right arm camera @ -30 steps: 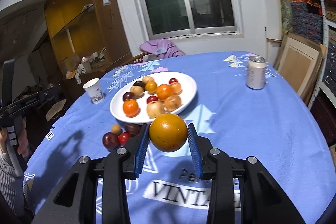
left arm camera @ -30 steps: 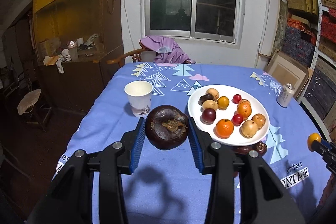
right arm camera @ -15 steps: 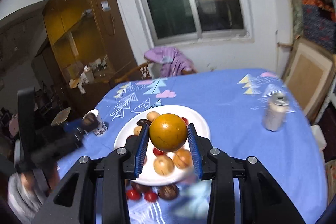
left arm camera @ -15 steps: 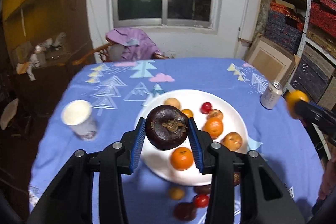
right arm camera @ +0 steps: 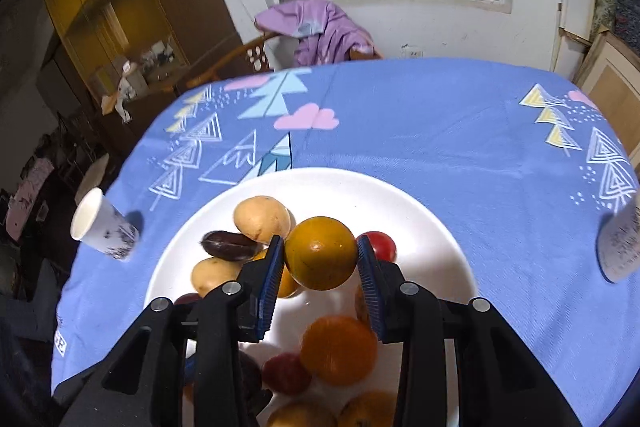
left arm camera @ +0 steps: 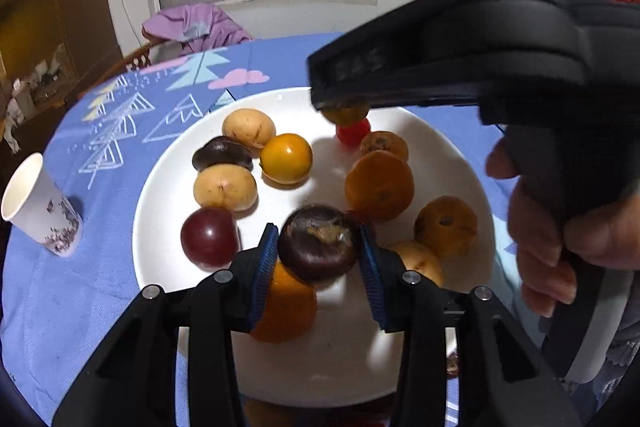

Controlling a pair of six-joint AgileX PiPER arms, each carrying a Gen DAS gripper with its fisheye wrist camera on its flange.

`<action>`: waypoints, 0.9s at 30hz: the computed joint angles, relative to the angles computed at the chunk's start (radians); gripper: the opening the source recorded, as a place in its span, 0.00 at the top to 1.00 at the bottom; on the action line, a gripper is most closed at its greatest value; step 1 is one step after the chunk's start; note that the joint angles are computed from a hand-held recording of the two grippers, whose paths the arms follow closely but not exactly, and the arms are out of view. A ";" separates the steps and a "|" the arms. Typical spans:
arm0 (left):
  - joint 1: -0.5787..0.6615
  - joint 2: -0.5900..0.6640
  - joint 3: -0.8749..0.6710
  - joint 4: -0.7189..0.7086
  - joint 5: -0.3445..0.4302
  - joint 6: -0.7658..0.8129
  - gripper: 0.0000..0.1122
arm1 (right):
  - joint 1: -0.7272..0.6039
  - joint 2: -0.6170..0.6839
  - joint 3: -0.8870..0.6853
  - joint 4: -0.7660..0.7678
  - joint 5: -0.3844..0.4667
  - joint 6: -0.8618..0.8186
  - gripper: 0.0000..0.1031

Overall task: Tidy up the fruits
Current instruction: 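Carry both fruits over the white plate and open both tools to release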

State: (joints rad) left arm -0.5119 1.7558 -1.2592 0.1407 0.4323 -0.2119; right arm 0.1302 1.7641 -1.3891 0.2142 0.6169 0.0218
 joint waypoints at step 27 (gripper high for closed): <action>0.017 -0.592 0.285 0.195 0.059 -0.244 0.33 | 0.283 -0.738 0.344 -0.565 0.059 0.497 0.36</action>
State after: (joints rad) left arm -0.4944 1.1639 -0.9742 0.3361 0.4916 -0.4560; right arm 0.4133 1.0258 -1.0454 -0.3508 0.6759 0.5188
